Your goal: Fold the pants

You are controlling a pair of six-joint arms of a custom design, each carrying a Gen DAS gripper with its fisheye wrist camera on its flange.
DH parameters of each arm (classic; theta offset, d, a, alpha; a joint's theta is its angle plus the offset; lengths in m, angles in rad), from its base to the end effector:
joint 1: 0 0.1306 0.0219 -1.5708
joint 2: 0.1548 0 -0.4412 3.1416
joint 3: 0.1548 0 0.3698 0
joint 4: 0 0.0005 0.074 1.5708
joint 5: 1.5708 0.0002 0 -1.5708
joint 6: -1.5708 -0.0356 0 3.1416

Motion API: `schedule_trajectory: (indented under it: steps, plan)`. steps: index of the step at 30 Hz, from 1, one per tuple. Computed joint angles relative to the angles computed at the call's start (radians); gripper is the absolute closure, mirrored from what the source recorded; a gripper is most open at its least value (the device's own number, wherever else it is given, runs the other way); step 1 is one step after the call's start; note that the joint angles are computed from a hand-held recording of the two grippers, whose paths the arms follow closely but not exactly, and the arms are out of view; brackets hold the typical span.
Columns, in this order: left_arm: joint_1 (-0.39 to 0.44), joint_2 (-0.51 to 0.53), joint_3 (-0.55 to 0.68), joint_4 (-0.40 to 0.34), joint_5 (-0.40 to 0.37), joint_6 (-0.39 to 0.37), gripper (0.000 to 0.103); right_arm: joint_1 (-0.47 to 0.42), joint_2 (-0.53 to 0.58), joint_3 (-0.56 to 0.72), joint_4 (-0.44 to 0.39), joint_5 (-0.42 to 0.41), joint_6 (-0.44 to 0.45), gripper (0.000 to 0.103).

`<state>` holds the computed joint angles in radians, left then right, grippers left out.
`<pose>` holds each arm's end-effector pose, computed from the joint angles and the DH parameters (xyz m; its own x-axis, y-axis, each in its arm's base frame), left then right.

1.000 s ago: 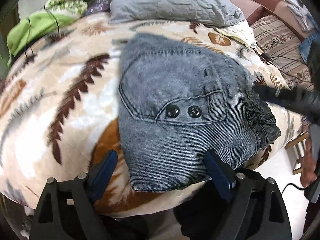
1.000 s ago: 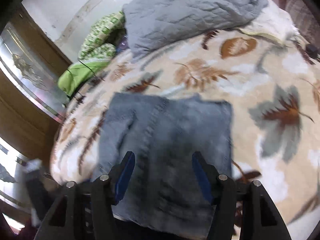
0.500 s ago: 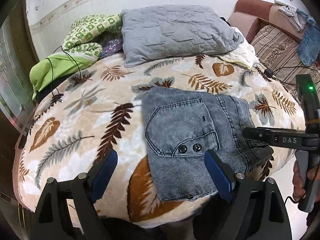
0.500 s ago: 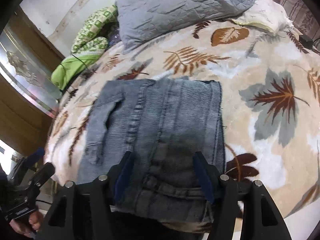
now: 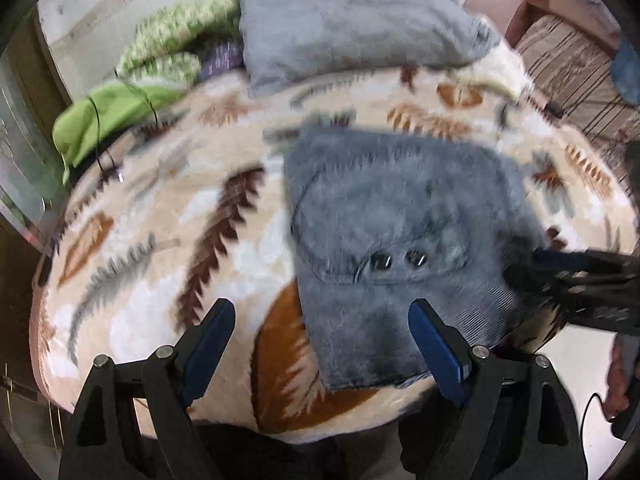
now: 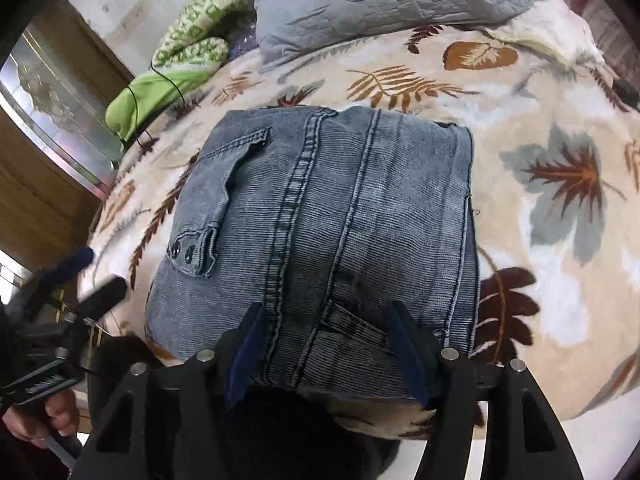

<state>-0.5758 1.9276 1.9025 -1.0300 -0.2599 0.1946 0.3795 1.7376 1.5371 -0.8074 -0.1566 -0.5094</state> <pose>0.5590 -0.3526 0.4116 -0.7971 0.2947 -0.5271 0.2709 0.9546 0.1240 0.5386 0.2202 0.3831 -0.9019 0.1589 -0.4016 -0.0039 0.9269 0.3754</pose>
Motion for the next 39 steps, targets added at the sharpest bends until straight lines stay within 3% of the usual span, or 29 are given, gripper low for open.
schedule_trajectory:
  steps: [2, 4, 8, 12, 17, 19, 23, 29, 39]
  plan:
    - [0.007, 0.033, 0.023, -0.057, 0.024, 0.023, 0.013, 0.003, 0.006, 0.006, -0.005, -0.001, 0.021, 0.031]
    - [0.014, 0.039, 0.014, -0.051, 0.047, 0.043, 0.013, 0.009, 0.013, 0.014, -0.014, 0.007, 0.041, 0.027]
    - [0.016, 0.046, 0.009, -0.049, 0.026, 0.049, 0.001, 0.027, 0.021, 0.022, -0.018, 0.035, 0.078, 0.018]
    - [0.018, 0.045, 0.004, -0.047, 0.029, 0.056, 0.000, 0.034, 0.026, 0.025, -0.014, 0.045, 0.093, 0.013]
    - [0.006, 0.048, 0.029, -0.069, -0.010, 0.025, 0.001, 0.002, 0.006, -0.005, 0.035, -0.044, 0.046, 0.014]
    - [-0.002, 0.039, 0.032, -0.061, -0.044, -0.009, 0.001, -0.013, -0.014, -0.021, 0.057, -0.064, 0.002, 0.015]
    - [-0.015, 0.013, 0.016, -0.005, -0.112, -0.030, 0.001, -0.031, -0.048, -0.024, 0.077, 0.002, -0.017, 0.016]
    - [-0.016, -0.018, 0.017, 0.048, -0.179, -0.037, 0.001, -0.035, -0.036, -0.008, 0.058, 0.034, -0.029, 0.043]
    - [0.011, -0.045, 0.032, 0.094, -0.223, -0.033, 0.001, -0.021, 0.009, 0.002, 0.011, 0.041, -0.012, 0.045]
